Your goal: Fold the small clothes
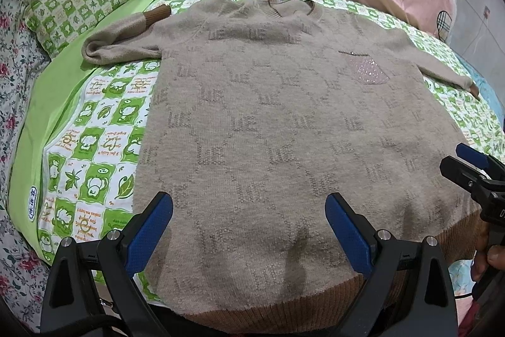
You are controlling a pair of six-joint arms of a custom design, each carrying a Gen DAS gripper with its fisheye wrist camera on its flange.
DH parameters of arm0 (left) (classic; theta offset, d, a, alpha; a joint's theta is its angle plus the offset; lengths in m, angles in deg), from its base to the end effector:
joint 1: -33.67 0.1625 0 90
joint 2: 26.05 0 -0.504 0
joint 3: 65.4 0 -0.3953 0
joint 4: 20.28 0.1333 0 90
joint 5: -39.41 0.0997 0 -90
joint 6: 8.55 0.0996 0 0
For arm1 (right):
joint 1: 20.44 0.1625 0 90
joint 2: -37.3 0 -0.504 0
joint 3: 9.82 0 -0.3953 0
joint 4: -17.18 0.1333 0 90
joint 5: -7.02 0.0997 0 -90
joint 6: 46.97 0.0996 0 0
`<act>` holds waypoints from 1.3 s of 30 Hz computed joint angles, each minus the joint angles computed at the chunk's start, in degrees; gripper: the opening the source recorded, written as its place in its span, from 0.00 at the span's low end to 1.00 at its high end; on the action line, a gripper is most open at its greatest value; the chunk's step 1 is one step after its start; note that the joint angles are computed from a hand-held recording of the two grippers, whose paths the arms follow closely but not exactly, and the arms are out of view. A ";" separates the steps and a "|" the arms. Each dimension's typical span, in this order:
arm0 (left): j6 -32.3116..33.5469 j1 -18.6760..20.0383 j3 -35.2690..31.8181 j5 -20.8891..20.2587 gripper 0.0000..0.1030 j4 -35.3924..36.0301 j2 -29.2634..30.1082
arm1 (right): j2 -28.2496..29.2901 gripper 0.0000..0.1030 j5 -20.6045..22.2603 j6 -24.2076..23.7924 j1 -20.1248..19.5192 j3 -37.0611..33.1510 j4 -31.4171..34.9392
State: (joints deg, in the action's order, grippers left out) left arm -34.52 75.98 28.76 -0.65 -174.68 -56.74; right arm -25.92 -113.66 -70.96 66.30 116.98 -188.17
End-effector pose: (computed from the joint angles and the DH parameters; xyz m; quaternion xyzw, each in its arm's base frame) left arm -0.3845 -0.6334 0.0036 0.1674 0.8909 -0.2589 0.3335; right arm 0.0521 -0.5358 0.2837 0.0425 -0.8742 0.3531 0.3305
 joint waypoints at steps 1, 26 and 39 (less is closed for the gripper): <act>-0.14 0.00 -0.05 0.05 0.95 0.26 0.00 | 0.08 0.98 -0.17 -0.06 0.05 -0.04 -0.07; 8.73 2.03 -3.13 1.10 0.95 -5.83 1.69 | 0.59 0.98 3.42 -3.17 -0.98 -3.55 0.03; 24.88 5.86 -20.91 3.46 0.95 -1.91 6.97 | 0.13 0.98 5.24 -5.29 -2.02 -16.26 16.20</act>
